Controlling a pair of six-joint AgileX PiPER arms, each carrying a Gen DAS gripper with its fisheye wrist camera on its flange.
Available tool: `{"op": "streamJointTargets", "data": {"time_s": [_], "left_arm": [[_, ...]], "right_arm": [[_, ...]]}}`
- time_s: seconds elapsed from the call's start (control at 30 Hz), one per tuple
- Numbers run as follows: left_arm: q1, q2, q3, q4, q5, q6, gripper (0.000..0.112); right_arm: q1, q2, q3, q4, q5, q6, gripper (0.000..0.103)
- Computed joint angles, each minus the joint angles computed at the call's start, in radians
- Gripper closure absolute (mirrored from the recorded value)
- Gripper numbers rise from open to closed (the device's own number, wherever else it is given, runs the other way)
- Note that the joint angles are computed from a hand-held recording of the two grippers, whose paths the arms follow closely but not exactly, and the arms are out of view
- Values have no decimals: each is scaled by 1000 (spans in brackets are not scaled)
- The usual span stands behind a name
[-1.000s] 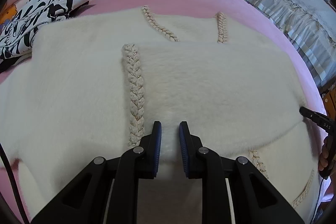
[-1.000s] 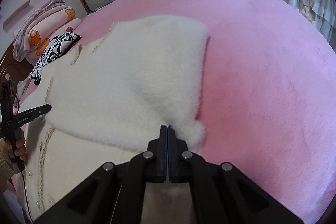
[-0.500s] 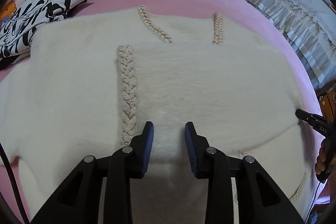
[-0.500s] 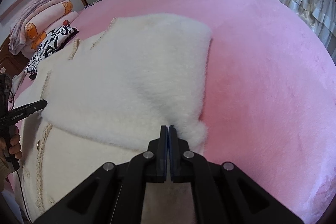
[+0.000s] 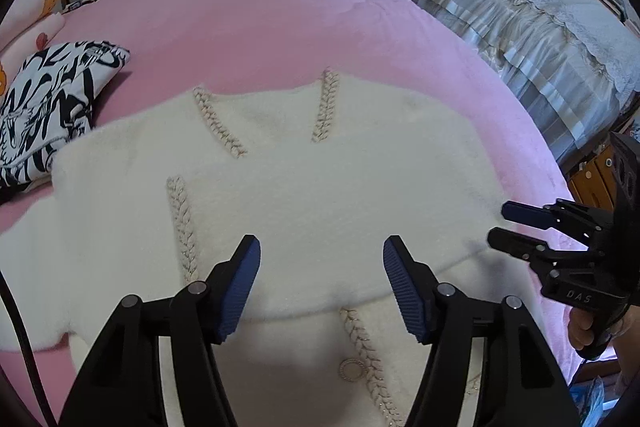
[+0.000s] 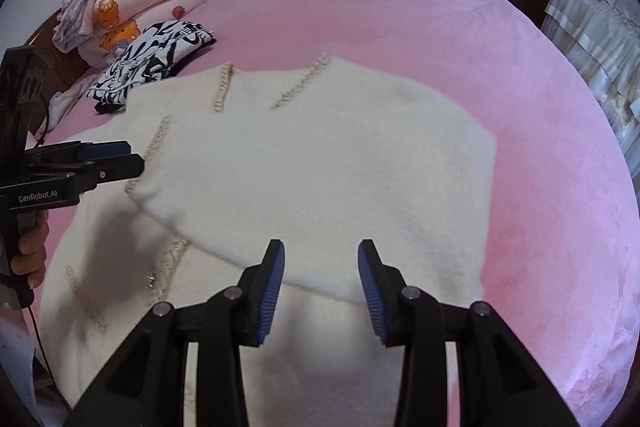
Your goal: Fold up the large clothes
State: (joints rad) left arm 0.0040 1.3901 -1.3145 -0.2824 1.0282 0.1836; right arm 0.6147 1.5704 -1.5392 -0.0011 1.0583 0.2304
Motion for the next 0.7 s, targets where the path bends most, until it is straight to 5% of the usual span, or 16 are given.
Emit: {"op": "streamJointTargets", "data": {"time_s": [0.27,0.37,0.5,0.7], "left_arm": [[-42,73,-226,34,46,-30,44],[-50,125,-293,72,46,-64,42],[-53,201,-354,140,41,-99,42],[16,285,-350,180,12,-73,42]], "right_arm": [[49,150,-305,-9,80,-7,55],[46,209,-407,-43,92,-4,41],[21,303,-545,-68,123,-13,40],[-70,357,-575,-92,129,-37,40]]}}
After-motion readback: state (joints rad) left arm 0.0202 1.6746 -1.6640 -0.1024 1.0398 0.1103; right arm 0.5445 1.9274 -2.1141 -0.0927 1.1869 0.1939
